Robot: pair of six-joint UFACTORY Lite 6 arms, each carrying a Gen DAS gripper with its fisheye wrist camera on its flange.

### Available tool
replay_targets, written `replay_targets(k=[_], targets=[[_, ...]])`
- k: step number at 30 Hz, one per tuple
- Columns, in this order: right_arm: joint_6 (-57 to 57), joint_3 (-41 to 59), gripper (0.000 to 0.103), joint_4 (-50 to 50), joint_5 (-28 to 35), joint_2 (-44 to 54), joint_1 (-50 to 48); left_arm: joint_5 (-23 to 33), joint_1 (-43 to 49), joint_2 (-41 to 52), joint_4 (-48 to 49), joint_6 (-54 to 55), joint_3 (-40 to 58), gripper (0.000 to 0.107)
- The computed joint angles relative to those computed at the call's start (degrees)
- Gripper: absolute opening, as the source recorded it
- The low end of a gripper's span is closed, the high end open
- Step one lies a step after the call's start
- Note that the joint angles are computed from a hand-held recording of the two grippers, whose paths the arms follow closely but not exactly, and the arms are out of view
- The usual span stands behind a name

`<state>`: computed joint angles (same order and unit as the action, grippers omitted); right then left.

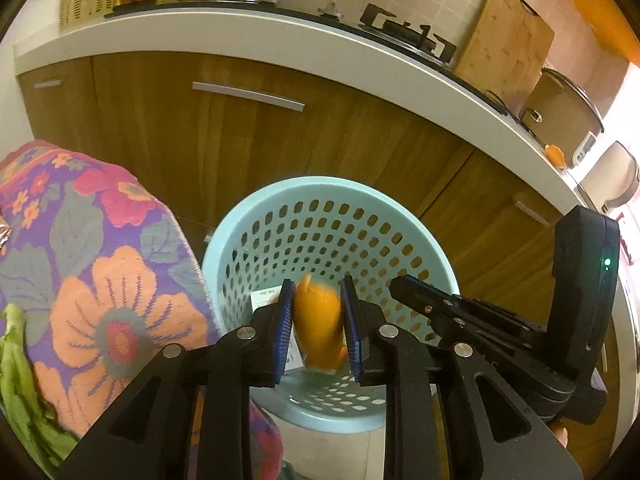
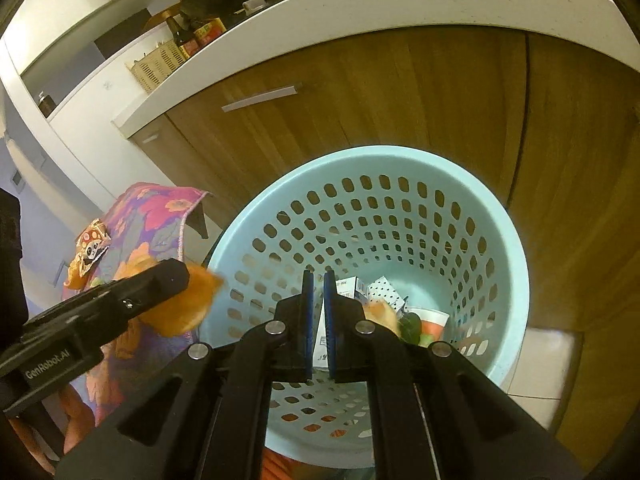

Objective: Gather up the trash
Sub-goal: 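Carry both peels over the blue basket and open both tools, then return to the table, grasp bread with left tool while right grasps bok choy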

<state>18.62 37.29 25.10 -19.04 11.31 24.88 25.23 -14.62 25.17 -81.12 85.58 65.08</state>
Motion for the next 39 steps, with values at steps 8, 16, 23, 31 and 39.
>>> replay_targets(k=[8, 16, 23, 31, 39], targets=[[-1.4, -0.1, 0.003, 2.2, 0.3, -0.7, 0.3, -0.2, -0.7, -0.6, -0.8, 1.5, -0.8, 0.044], [-14.0, -1.4, 0.004, 16.3, 0.9, -5.5, 3.0, 2.9, 2.8, -6.6, -2.7, 4.1, -5.1, 0.047], [-32.1, 0.7, 0.004, 35.2, -0.3, -9.4, 9.0, 6.9, 8.9, -16.1, -3.6, 6.6, -11.4, 0.057], [-48.4, 11.3, 0.004, 50.8, -2.5, -4.0, 17.5, 14.5, 21.9, -22.6, -1.0, 7.0, -14.5, 0.063], [-62.4, 28.7, 0.017, 61.6, -2.4, 9.5, 24.9, 21.7, 36.3, -20.9, 1.9, 7.1, -11.4, 0.064]])
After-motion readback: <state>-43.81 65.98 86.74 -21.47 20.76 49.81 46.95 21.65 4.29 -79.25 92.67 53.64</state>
